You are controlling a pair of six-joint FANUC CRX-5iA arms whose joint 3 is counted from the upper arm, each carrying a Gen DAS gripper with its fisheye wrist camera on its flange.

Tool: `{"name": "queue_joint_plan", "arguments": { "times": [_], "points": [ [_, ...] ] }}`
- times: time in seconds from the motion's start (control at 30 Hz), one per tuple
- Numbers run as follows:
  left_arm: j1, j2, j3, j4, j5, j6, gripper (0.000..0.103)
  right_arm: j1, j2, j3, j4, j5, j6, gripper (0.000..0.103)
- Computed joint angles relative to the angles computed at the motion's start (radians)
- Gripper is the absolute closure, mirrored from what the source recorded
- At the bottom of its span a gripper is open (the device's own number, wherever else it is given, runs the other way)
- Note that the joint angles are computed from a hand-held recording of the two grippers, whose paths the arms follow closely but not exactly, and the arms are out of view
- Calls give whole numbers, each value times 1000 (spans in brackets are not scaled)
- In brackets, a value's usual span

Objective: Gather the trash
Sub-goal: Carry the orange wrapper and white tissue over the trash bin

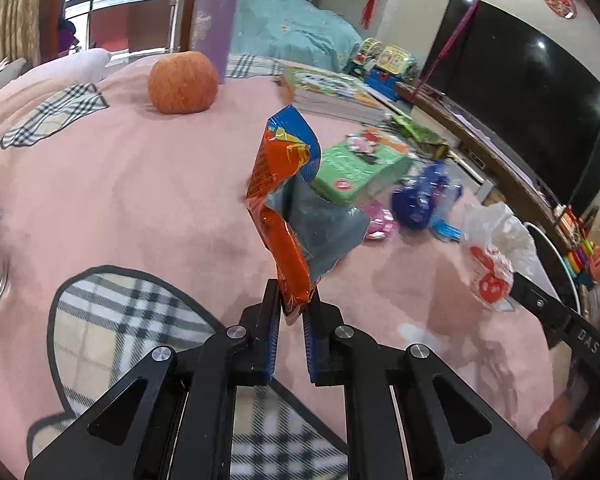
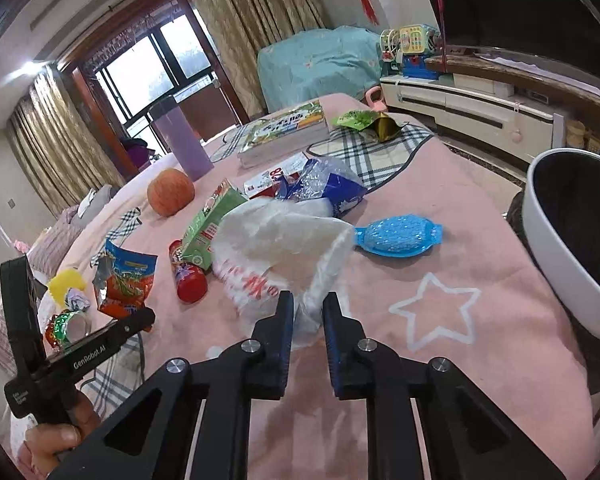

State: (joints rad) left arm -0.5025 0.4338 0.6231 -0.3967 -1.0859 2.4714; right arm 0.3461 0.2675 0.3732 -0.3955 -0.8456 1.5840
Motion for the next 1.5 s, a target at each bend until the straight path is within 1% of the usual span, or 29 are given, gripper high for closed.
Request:
{"name": "queue_joint_plan", "arguments": {
  "times": [0.13, 0.3, 0.57, 0.83, 1.07, 1.27, 1.43, 1.5],
  "points": [
    [-18, 2, 16, 7, 15, -22, 93, -8, -20, -17, -9, 7, 7, 89],
    [-34, 26, 52, 41, 26, -73, 93, -16, -40, -36, -8, 17, 7, 89],
    [-50, 76, 113, 96, 27, -141, 93, -40, -81, -80, -11, 40, 11, 90],
    [-68, 138, 203, 141, 16, -214, 93, -74, -122, -119, -15, 81, 8, 90],
    [-83, 228, 342, 181, -21, -294, 93, -112, -134, -131, -19, 97, -2, 90],
    [-94, 321, 494, 215, -74, -358, 93, -145, -140, -144, -15, 111, -16, 90],
    [-103, 413, 654, 238, -139, -405, 93, -168, -147, -151, -11, 120, -29, 90],
    [-106, 467, 750, 246, -181, -425, 93, -176, -151, -157, -5, 127, -38, 90]
  ]
}}
